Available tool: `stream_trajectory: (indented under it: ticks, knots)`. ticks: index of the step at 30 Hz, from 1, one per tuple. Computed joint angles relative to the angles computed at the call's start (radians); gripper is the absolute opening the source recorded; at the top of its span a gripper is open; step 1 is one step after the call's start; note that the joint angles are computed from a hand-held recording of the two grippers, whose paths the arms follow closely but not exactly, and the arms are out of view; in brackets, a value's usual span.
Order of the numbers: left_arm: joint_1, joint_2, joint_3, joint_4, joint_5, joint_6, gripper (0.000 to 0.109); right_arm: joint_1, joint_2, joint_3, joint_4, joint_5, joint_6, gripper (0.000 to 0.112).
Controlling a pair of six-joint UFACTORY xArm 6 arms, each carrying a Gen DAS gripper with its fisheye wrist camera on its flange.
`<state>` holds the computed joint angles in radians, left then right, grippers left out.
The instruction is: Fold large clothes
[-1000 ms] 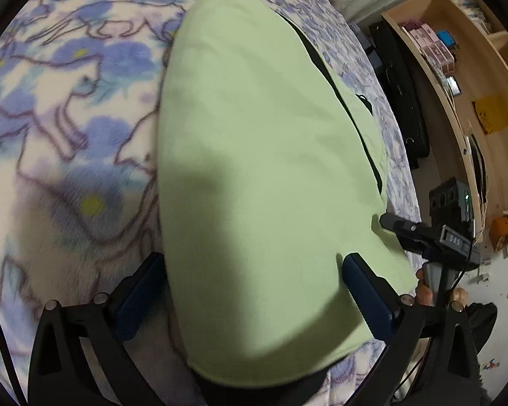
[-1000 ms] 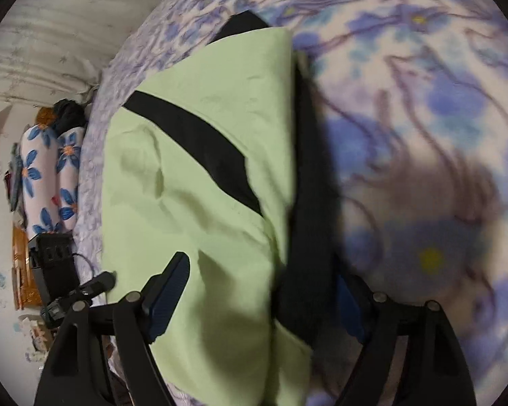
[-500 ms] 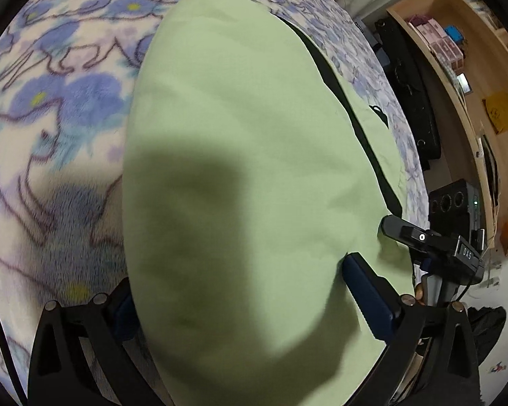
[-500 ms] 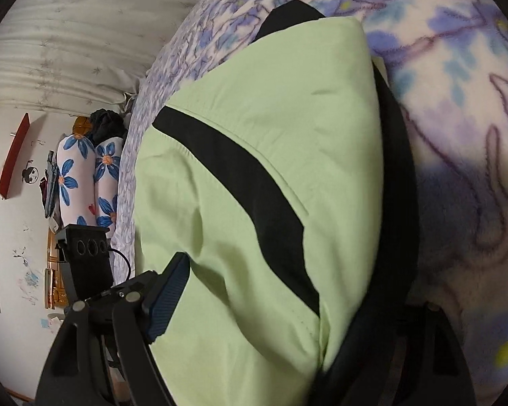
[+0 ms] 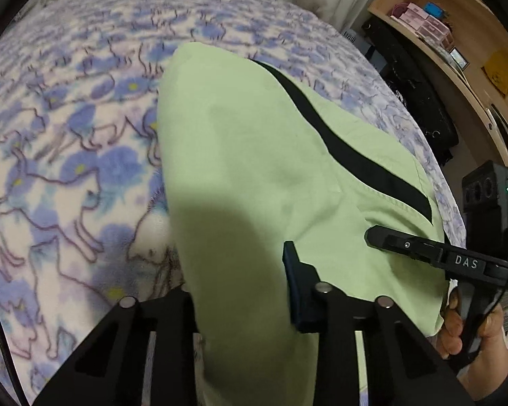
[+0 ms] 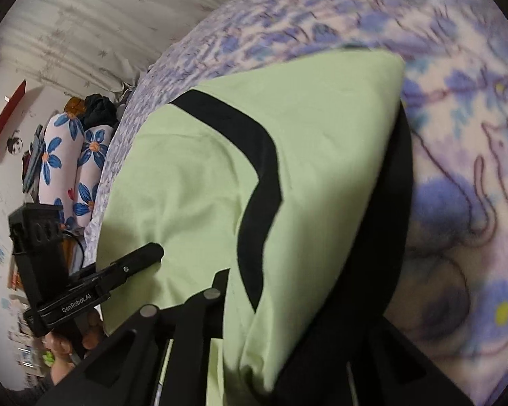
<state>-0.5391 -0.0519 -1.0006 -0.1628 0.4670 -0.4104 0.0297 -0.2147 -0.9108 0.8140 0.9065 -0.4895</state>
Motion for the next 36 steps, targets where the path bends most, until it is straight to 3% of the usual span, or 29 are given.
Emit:
stream_trajectory:
  ticks: [3,5,13,18,23,27,30,33,36]
  knots:
    - [-0.016,-0.059,0.029,0.168,0.011,-0.114,0.025,0.042,-0.060,0.031,-0.030,-0.027,0.036,0.011]
    - [-0.016,-0.127,0.077,0.213,0.022,-0.130,0.024,0.062,-0.100,0.056,-0.039,-0.033,0.057,0.011]
    - [0.023,-0.452,0.283,0.237,0.106,-0.108,0.024,0.188,-0.247,0.123,-0.016,-0.060,0.142,0.011]
    - [0.114,-0.687,0.388,0.208,0.217,-0.042,0.024,0.327,-0.262,0.095,-0.060,-0.107,0.209,0.011]
    - [0.320,-0.841,0.408,0.097,0.347,0.150,0.024,0.488,-0.160,-0.017,-0.066,-0.174,0.244,0.011]
    - [0.544,-0.820,0.349,-0.019,0.398,0.392,0.025,0.575,-0.016,-0.169,-0.064,-0.214,0.260,0.011]
    - [0.662,-0.743,0.288,-0.086,0.386,0.554,0.025,0.614,0.124,-0.327,-0.069,-0.229,0.268,0.011]
    - [0.784,-0.583,0.178,-0.188,0.353,0.737,0.025,0.633,0.280,-0.510,-0.077,-0.240,0.280,0.010]
    - [0.837,-0.408,0.047,-0.238,0.325,0.826,0.025,0.640,0.463,-0.729,-0.117,-0.246,0.317,0.010]
